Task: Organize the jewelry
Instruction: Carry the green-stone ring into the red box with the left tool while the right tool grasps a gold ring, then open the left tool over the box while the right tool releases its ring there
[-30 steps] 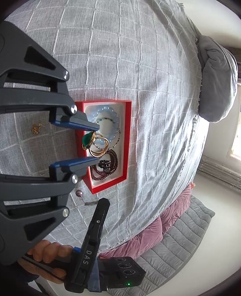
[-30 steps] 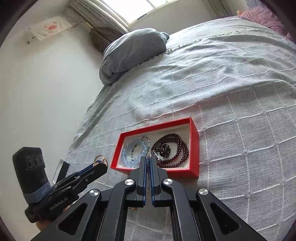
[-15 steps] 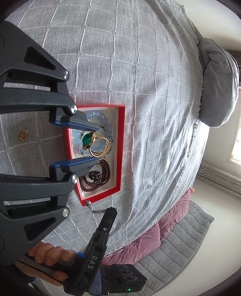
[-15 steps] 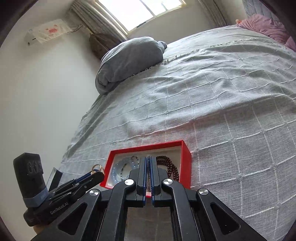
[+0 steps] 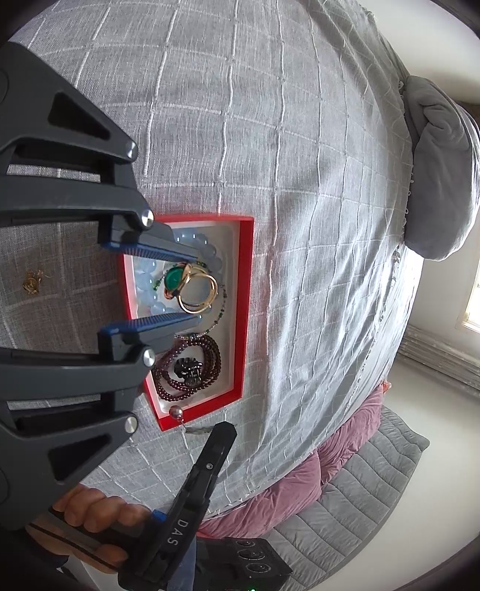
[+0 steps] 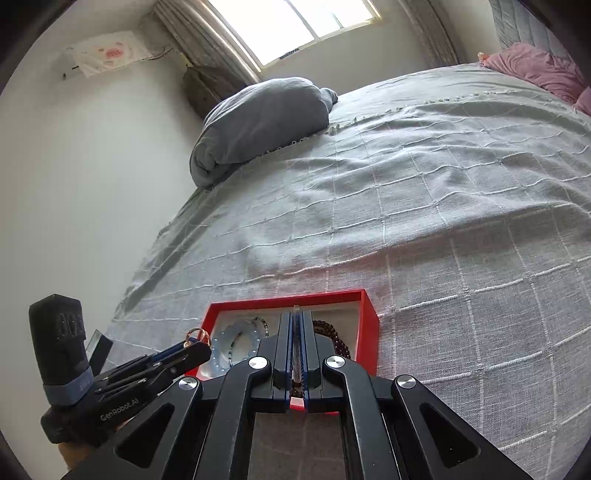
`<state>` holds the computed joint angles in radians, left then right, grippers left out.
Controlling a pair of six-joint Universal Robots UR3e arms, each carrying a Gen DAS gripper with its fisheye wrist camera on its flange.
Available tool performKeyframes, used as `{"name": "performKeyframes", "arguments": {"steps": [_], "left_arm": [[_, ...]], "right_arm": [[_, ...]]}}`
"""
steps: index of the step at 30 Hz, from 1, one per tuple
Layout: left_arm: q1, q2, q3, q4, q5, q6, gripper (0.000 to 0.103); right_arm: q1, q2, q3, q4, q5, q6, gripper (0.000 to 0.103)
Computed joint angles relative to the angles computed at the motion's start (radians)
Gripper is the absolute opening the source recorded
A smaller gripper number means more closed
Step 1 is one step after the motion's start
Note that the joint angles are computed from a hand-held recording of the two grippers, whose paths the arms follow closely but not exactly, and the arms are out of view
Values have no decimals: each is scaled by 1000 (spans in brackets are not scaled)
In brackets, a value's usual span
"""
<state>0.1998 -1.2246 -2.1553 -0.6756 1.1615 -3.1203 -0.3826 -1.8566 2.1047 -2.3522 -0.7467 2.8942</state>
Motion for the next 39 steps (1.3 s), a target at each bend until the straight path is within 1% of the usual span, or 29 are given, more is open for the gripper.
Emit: {"name": "performKeyframes", "arguments": {"steps": [16, 23, 31, 34, 39], "left_arm": [[-19, -41, 0, 28, 26, -3, 30], [-18, -47, 2, 32, 28, -6, 30], [-2, -33, -1, 9, 2, 11, 30], [-3, -27, 2, 0, 8, 10, 30], [18, -1, -3, -24, -11, 11, 30]], "right_arm": [[55, 80, 28, -115, -53, 41, 4], [56, 89, 28, -127, -64, 49, 6], [53, 83, 22, -109, -68, 53, 7], [50, 81, 18, -105, -73, 59, 15], [33, 63, 13, -65, -61, 51, 16]]}}
